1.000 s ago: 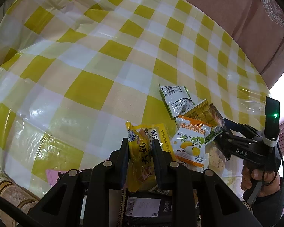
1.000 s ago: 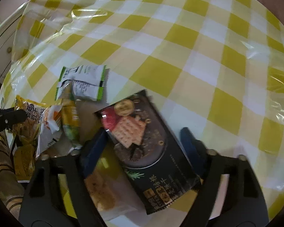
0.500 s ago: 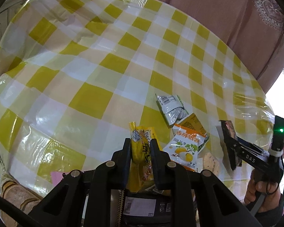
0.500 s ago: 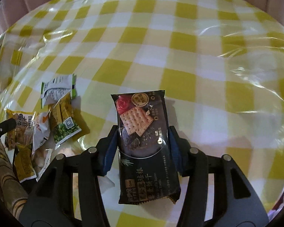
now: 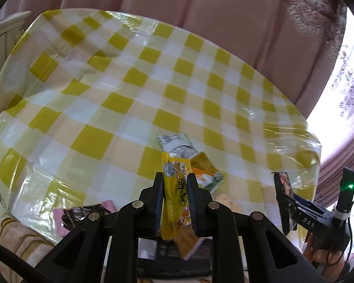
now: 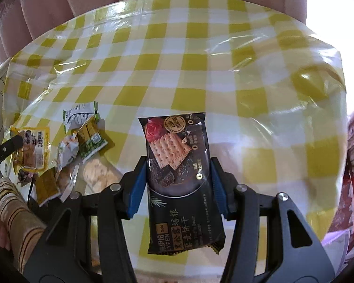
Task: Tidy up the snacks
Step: 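Carry both snacks over the white box and open both tools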
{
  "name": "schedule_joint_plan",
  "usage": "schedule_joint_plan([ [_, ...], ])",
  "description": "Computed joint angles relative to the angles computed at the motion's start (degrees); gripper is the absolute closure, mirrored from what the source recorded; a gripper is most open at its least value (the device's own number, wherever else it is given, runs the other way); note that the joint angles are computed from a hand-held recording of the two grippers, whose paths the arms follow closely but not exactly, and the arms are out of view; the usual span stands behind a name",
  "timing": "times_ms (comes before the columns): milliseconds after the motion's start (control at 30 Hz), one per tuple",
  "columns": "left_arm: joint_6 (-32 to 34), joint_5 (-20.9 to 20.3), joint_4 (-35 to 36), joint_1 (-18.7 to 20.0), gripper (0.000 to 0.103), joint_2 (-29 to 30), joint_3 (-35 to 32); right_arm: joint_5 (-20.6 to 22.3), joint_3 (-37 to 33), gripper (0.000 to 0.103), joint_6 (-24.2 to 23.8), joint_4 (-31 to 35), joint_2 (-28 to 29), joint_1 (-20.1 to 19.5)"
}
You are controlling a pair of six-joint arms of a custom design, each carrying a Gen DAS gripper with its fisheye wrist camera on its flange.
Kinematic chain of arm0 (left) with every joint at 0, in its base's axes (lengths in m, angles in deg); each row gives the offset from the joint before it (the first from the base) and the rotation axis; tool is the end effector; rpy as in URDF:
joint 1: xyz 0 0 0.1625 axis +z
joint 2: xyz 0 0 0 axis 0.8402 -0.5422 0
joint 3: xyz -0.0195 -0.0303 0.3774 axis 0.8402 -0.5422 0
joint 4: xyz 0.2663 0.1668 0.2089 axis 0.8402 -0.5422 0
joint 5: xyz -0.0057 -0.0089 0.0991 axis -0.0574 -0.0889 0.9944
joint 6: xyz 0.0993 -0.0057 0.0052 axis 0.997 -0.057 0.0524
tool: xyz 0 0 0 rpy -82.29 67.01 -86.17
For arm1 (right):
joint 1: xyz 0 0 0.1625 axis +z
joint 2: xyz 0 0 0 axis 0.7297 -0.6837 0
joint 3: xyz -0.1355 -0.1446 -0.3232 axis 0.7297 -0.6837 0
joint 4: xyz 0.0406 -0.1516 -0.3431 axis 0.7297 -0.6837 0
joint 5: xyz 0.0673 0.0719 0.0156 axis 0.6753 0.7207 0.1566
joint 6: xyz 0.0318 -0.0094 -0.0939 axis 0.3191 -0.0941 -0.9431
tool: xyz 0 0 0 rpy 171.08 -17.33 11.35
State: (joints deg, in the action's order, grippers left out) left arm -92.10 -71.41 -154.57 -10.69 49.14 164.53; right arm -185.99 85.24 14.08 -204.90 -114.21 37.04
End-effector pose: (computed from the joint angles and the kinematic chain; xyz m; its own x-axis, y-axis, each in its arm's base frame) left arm -0.2270 -0.5406 0.0322 -0.9179 -0.1312 -0.3746 0.1892 0.6850 -0.7036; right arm 0.0309 -0.5940 0.2213 -0.7217 -0.1717 0.6706 -0.5157 0.7796 -0.3554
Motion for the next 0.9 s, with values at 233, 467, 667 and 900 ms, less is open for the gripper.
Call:
schedule_joint_plan([
  [233, 0.14, -1.98, -0.5, -2.77, 0.083, 2.22, -1.24, 1.07, 5.37, 0.048, 0.94, -1.94, -5.46, -2.2],
  [467, 0.27, -5.92, 1.85, -5.58, 0.083, 5.42, -4.56, 2.58, 10.97, 0.048, 1.44, -3.34, -12.05, -5.58],
  [667, 0.91, -10.27, 5.07, -7.77, 0.083, 8.75, -8.79, 4.08, 14.76, 0.048, 2.27, -3.01, -17.96, -9.69],
  [900, 2.46, -15.87, 9.48, -10.04, 0.083, 13.24, -14.46, 5.84, 17.64, 0.048, 3.01, -1.98, -24.67, -15.82],
])
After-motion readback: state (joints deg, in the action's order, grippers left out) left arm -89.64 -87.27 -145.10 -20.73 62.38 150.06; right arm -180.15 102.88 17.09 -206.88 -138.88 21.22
